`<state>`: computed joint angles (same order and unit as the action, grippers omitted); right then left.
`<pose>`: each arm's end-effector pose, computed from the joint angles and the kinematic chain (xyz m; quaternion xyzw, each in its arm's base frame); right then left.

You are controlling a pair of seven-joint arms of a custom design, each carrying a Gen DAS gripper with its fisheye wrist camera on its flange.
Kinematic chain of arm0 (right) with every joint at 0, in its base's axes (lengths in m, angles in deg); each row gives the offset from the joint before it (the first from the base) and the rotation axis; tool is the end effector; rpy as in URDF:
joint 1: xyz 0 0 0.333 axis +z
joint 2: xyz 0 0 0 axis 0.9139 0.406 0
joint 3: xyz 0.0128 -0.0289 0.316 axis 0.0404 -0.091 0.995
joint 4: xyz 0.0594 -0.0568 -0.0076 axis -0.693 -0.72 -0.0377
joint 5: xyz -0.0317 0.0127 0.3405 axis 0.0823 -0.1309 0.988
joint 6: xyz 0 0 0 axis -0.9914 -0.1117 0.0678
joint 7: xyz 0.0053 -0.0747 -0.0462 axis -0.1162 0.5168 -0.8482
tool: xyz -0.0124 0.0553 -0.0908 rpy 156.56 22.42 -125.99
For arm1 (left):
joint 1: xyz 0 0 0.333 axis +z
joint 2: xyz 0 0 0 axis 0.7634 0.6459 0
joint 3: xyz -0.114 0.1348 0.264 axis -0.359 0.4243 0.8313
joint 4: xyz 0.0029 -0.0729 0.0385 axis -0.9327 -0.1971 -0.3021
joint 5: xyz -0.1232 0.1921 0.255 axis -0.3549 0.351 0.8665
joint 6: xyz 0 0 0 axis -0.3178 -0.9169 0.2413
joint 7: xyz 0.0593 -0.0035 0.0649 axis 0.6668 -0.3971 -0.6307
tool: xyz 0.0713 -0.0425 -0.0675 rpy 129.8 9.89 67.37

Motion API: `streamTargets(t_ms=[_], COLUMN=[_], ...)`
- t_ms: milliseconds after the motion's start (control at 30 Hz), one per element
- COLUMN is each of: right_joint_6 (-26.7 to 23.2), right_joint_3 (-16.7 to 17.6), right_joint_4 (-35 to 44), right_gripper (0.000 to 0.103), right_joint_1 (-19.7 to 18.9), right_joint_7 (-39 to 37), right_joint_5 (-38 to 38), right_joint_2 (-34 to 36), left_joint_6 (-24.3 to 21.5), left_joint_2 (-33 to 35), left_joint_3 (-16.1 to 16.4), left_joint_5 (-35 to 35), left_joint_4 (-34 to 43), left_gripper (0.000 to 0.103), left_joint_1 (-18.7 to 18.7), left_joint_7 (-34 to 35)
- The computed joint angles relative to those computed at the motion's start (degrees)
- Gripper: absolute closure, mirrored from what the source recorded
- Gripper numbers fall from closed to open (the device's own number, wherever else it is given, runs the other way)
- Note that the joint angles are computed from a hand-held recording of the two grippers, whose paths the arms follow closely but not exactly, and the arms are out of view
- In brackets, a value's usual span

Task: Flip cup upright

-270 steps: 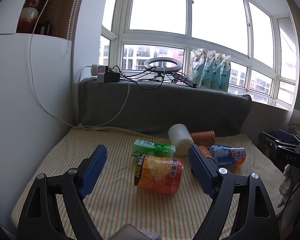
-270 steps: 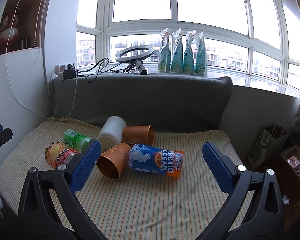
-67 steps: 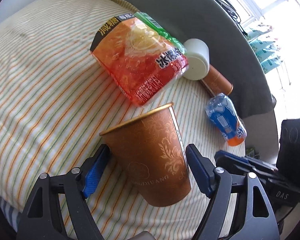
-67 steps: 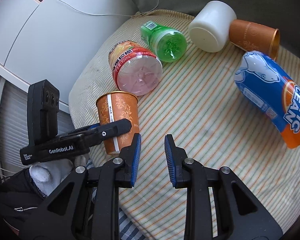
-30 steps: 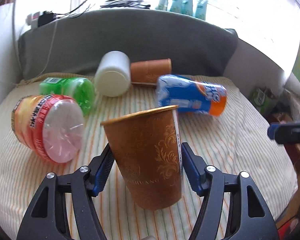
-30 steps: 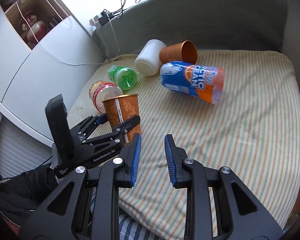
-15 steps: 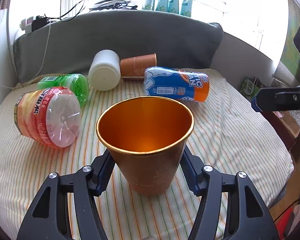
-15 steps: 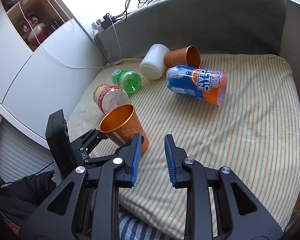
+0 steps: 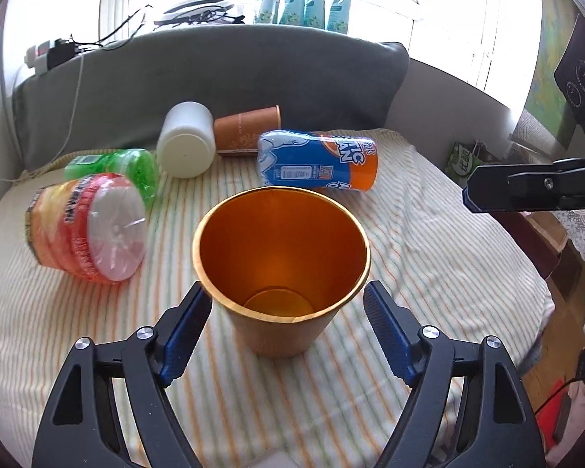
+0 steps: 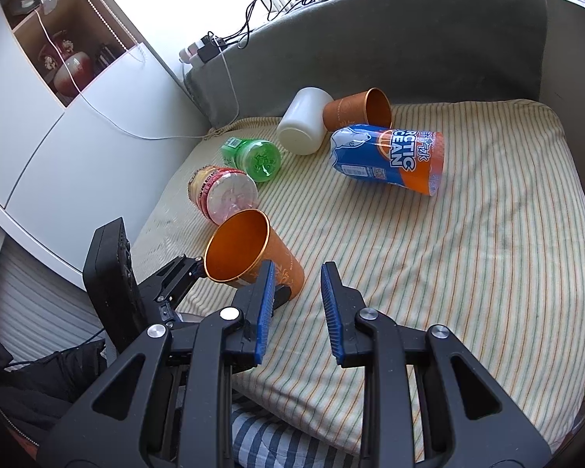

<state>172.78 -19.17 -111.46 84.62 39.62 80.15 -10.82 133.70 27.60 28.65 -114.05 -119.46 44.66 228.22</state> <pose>0.4959 0.1839 0.5909 -0.6876 0.5983 -0.0099 0.4112 0.5071 -0.0568 0.5348 -0.4907 0.7706 -0.3684 0.1721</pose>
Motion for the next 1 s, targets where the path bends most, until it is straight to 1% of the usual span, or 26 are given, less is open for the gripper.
streamTargets(t_ms=[100,200,267,300,333,367,400,467,533,600,667,733,833,933,1000], right_joint_6=[2.85,8.72,13.60,15.95,18.59,21.09,23.31,25.89,26.59,26.84,26.55,26.45,25.28,23.83,23.52], right_joint_3=[0.67,2.09,3.94,5.33,7.52,10.19,13.86,20.92,27.77,32.90,37.24,40.26,42.27,42.98,42.30], right_joint_4=[-1.80,-4.97,-7.59,-8.87,-10.33,-11.61,-12.72,-13.76,-13.67,-13.39,-12.80,-12.38,-11.79,-10.71,-10.44], right_gripper=[0.076,0.075,0.067,0.054,0.038,0.032,0.024,0.020,0.016,0.011,0.006,0.001,0.000,0.000,0.000], right_joint_1=[0.39,0.85,0.13,-1.00,-3.24,-6.29,-10.76,-19.59,-27.95,-34.19,-39.40,-43.03,-45.30,-45.80,-44.94], right_joint_7=[0.90,5.23,12.02,17.00,23.43,30.22,38.07,50.82,61.00,68.24,74.05,78.40,82.10,84.20,85.44], right_joint_5=[-0.92,-6.45,-14.92,-20.86,-28.27,-35.76,-43.95,-56.66,-66.47,-73.26,-78.67,-82.84,-87.16,-90.62,-91.93], right_joint_2=[-1.13,-2.69,-3.78,-4.27,-4.86,-5.46,-6.25,-7.95,-9.84,-11.83,-13.81,-15.59,-17.41,-17.44,-16.99], left_joint_6=[-1.64,-1.41,0.40,1.61,3.04,4.01,5.16,7.16,8.11,9.18,9.74,10.61,10.72,11.52,11.54], left_joint_2=[-2.29,-5.52,-7.84,-8.77,-9.81,-10.57,-11.03,-12.01,-12.58,-12.72,-13.04,-13.03,-13.13,-12.99,-12.86], left_joint_3=[1.21,2.84,4.16,4.69,5.36,6.08,6.67,7.52,8.51,9.00,9.15,8.98,8.39,7.81,7.55], left_joint_5=[-1.01,-3.39,-6.41,-7.84,-9.71,-11.52,-13.36,-16.39,-19.41,-22.31,-24.79,-27.09,-27.64,-28.81,-28.88], left_joint_4=[-1.42,-3.47,-4.85,-5.39,-5.80,-6.01,-6.05,-6.05,-5.61,-5.03,-4.59,-4.03,-3.45,-3.11,-2.92], left_gripper=[0.023,0.023,0.023,0.023,0.023,0.023,0.023,0.023,0.023,0.023,0.022,0.022,0.022,0.022,0.022], left_joint_1=[0.59,0.59,-0.11,-0.60,-1.26,-2.01,-2.75,-3.93,-4.94,-5.53,-5.62,-5.55,-4.64,-4.29,-4.00], left_joint_7=[0.98,3.49,6.35,7.68,9.46,11.08,12.63,15.36,17.81,20.04,21.85,23.51,23.57,24.63,24.52])
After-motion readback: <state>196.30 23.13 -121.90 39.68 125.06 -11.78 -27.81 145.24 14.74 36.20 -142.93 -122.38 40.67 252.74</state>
